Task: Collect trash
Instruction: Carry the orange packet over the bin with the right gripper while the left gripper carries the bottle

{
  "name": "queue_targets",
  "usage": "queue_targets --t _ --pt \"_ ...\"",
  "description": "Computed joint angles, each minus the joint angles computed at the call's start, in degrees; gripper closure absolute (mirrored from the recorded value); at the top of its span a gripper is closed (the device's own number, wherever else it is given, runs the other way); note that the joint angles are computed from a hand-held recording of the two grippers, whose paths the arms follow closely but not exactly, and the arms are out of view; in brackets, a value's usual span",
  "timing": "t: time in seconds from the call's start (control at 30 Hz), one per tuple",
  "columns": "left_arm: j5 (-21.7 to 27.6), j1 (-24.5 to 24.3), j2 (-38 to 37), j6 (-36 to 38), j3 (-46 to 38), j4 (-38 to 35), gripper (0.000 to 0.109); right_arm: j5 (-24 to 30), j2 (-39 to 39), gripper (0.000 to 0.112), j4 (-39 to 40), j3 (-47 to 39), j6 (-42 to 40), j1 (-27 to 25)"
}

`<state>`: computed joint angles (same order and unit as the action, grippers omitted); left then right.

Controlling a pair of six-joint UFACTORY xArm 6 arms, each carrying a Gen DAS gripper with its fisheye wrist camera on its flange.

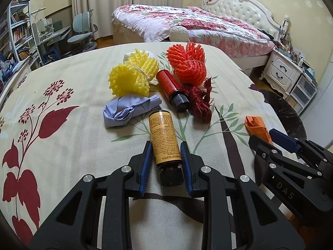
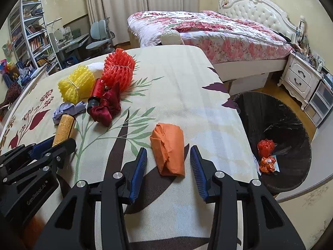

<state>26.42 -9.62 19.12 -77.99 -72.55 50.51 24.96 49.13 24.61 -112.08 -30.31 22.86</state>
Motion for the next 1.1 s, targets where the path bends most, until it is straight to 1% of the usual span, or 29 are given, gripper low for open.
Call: queue_targets --t 0.03,0.17,0.67,0.93,1.1 --pt "-0.1 0.0 0.0 0.1 0.0 0.0 0.082 0.2 0.1 0.081 0.8 -0.2 -0.8 0.0" --pt "-0.4 0.1 -0.1 -0.2 0.2 0.5 0.082 -0.8 -0.4 0.083 0.3 0.8 -0.9 0.2" --pt "-0.3 -1.5 -0.6 -0.5 -1.0 1.7 0.082 -4.2 -3.9 0.083 4.8 5.0 -3.3 -1.1" --pt "0.0 -2.9 1.1 1.4 -4.4 1.1 0.082 -5.2 -4.6 0.083 6.1 5.2 -3.4 -2.7" --pt "0.1 -3.9 3.3 3.8 -7.9 0.1 0.082 -5.9 -4.2 0.083 5.1 4.5 -1.9 -3.9"
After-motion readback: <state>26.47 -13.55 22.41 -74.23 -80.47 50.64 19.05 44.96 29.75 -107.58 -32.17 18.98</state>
